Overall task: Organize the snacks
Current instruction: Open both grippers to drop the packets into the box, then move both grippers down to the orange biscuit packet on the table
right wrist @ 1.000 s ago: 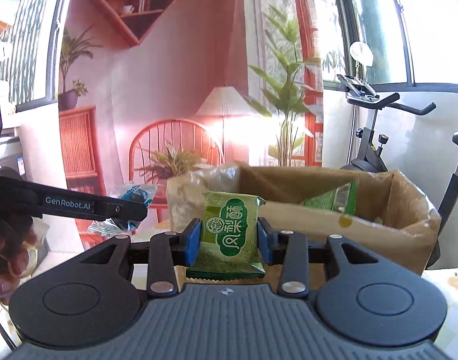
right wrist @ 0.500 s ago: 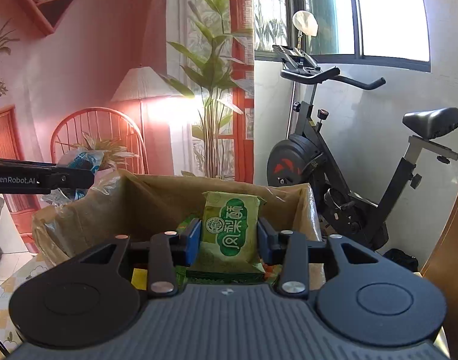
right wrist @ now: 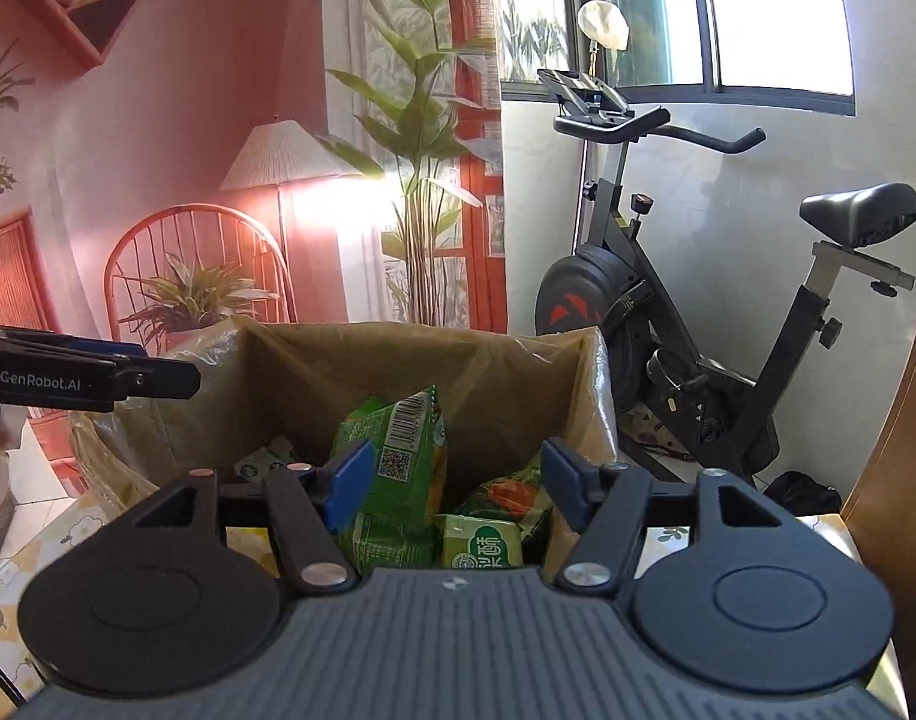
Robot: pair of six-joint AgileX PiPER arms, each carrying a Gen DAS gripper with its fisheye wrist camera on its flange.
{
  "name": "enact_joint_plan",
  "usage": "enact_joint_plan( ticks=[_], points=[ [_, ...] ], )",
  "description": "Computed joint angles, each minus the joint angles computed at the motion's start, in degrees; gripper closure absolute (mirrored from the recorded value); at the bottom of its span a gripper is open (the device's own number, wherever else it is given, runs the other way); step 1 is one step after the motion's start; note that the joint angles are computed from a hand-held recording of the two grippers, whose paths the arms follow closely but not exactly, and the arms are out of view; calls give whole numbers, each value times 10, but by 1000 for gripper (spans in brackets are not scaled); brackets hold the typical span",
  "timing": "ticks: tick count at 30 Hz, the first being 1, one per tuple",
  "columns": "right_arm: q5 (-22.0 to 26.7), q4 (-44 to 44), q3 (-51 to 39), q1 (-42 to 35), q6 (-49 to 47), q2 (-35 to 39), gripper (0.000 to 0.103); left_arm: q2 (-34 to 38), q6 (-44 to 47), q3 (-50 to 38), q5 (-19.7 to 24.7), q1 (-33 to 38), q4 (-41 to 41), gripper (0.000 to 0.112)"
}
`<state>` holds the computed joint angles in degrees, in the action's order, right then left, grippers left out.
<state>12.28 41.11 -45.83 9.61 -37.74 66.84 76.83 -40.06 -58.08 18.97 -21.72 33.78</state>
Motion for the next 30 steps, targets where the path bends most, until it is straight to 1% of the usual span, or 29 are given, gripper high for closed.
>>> enact_joint_plan(
  ticks=[1, 4, 5, 6, 7, 8, 10, 11, 13, 14, 16, 19, 23, 26, 28, 30],
  points=[
    [2, 35, 8, -1, -38, -10, 26, -9, -14, 7, 1, 0, 9, 44],
    [3, 68, 22, 6, -85, -36, 18, -46, -113, 36, 23, -17, 90, 43],
    [-1, 85, 29, 10, -106, -45, 16, -59, -130, 46, 30, -22, 105, 40],
    [-5, 106, 37, 13, -128, -56, 11, -69, -138, 54, 36, -26, 109, 37],
    [-13, 113, 46, 21, -133, -69, 5, -83, -131, 61, 44, -29, 96, 31],
    [-23, 112, 54, 29, -128, -80, 2, -96, -119, 69, 46, -31, 79, 27],
    [-35, 171, 70, 36, -181, -101, 0, -123, -122, 87, 53, -43, 80, 27],
    [-32, 186, 76, 36, -193, -110, 0, -137, -137, 96, 63, -56, 96, 27],
    [-24, 161, 84, 39, -164, -124, 0, -159, -170, 115, 77, -81, 133, 27],
    [-16, 167, 90, 37, -168, -133, 0, -168, -196, 126, 87, -96, 159, 27],
    [3, 215, 105, 27, -219, -149, 0, -185, -242, 149, 102, -121, 200, 27],
    [47, 313, 132, 0, -330, -171, 0, -207, -269, 180, 100, -132, 205, 27],
    [108, 335, 161, -41, -362, -193, 0, -220, -341, 217, 129, -171, 237, 25],
    [161, 341, 191, -90, -377, -209, 0, -222, -368, 241, 132, -187, 233, 22],
    [188, 341, 217, -121, -394, -225, 0, -219, -406, 262, 143, -213, 248, 22],
    [221, 336, 240, -158, -416, -237, 0, -216, -426, 280, 136, -225, 249, 21]
  ],
)
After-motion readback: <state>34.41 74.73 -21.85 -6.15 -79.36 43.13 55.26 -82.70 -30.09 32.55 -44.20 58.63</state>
